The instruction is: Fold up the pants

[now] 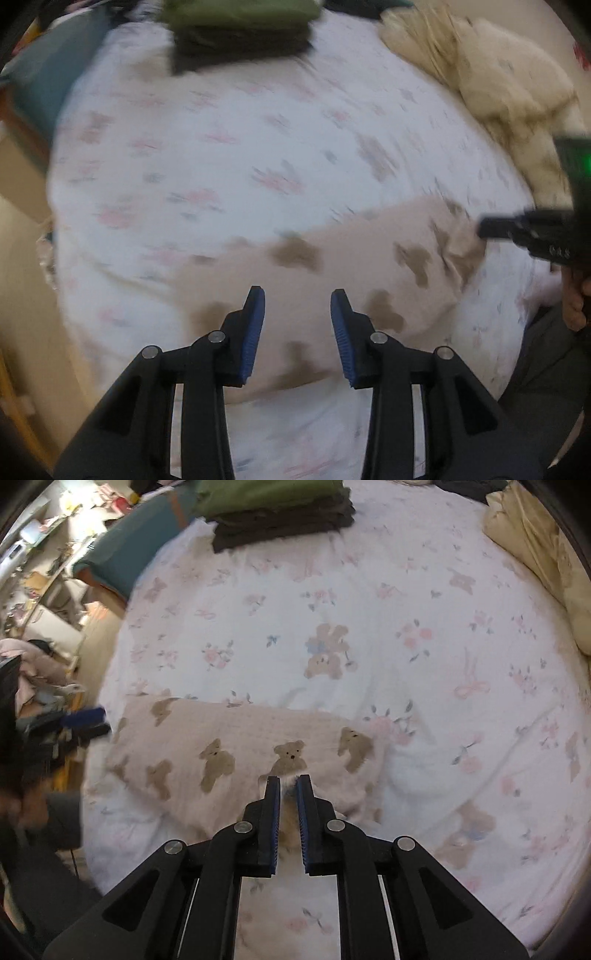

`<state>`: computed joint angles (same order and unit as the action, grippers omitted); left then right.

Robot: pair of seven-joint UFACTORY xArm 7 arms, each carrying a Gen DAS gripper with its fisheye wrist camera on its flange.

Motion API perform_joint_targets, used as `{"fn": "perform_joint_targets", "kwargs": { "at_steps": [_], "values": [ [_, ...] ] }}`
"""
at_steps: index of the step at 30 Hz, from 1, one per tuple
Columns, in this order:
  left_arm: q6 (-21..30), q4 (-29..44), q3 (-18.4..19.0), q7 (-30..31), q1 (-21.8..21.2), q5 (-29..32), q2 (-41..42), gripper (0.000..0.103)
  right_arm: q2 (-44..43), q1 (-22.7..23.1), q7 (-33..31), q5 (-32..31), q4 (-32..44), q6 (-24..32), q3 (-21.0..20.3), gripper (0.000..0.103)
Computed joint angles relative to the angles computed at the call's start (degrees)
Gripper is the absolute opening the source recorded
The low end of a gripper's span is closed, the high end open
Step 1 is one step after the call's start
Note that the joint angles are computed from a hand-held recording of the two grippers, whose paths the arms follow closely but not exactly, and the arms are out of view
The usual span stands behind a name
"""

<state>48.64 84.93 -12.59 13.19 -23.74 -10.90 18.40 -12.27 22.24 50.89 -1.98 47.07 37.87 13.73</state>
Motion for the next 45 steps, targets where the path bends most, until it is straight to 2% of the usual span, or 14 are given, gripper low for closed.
{"fn": "perform_joint_targets", "kwargs": {
  "at_steps": [2,5,9,11,14,18,23,27,31,34,36,39,40,45],
  "values": [
    [-1.5,-2.5,-0.1,-1.7,-1.7,1.8,-0.1,0.033,-0.2,-0.9,5.4,-3.8,0.2,1.1,1.5,0.012],
    [-3.1,-5.9,0.2,-3.5,-2.9,4.6,-0.9,0.033,-3.9,-1.0,10.1,-6.5,0.8,10.6,2.7,0.012],
    [2.3,-4.1,0.8,-4.5,-2.3,6.3,1.6,0.033,-8.4,-0.7,9.9,-5.9,1.5,20.3,2.4,0.012],
    [-0.1,-4.8,0.3,-4.0,-1.4,4.0,0.9,0.033,-8.2,-0.5,7.7,-4.9,1.4,17.9,1.7,0.012],
    [-5.0,-6.2,-1.2,-1.9,0.5,-1.8,-0.8,0.033,-6.2,-0.5,7.4,-3.0,-0.9,5.7,1.2,0.012],
    [-3.8,-5.0,0.0,-4.1,-1.1,1.2,0.7,0.033,3.7,4.6,-1.6,11.3,-1.6,-8.9,-3.7,0.012],
    [-2.5,-7.1,3.3,-10.8,-2.6,10.4,0.9,0.035,9.3,2.5,-1.1,10.1,-0.6,-0.3,-1.7,0.0],
    [-1.1,-8.5,5.0,-16.6,-1.7,15.4,0.2,0.035,4.0,1.7,1.0,11.9,-6.6,-0.5,-2.0,0.0],
    [1.5,-7.8,5.5,-19.8,-1.5,19.4,-0.3,0.035,2.2,0.3,5.0,4.1,-4.7,11.4,-0.9,0.001],
    [2.8,-8.6,5.4,-21.8,0.9,16.6,-2.9,0.035,-4.7,-0.5,8.2,3.3,-8.7,9.1,-0.9,0.008],
    [0.6,-9.4,6.7,-26.8,1.3,19.6,-4.4,0.042,-10.8,-2.0,12.6,0.9,-12.6,2.8,0.1,0.013],
    [-6.6,-11.7,6.9,-32.7,3.5,17.8,-5.6,0.064,-12.5,-2.4,13.1,2.6,-15.5,-4.3,-1.0,0.07],
    [-8.2,-12.0,6.1,-32.2,4.4,15.1,-5.4,0.072,-12.2,-2.0,12.2,4.6,-16.4,-7.7,-2.1,0.078],
    [-10.3,-9.4,1.7,-23.0,6.5,2.0,-0.8,0.073,-11.4,0.0,10.9,13.4,-20.5,-19.1,-4.8,0.082]
  ]
}}
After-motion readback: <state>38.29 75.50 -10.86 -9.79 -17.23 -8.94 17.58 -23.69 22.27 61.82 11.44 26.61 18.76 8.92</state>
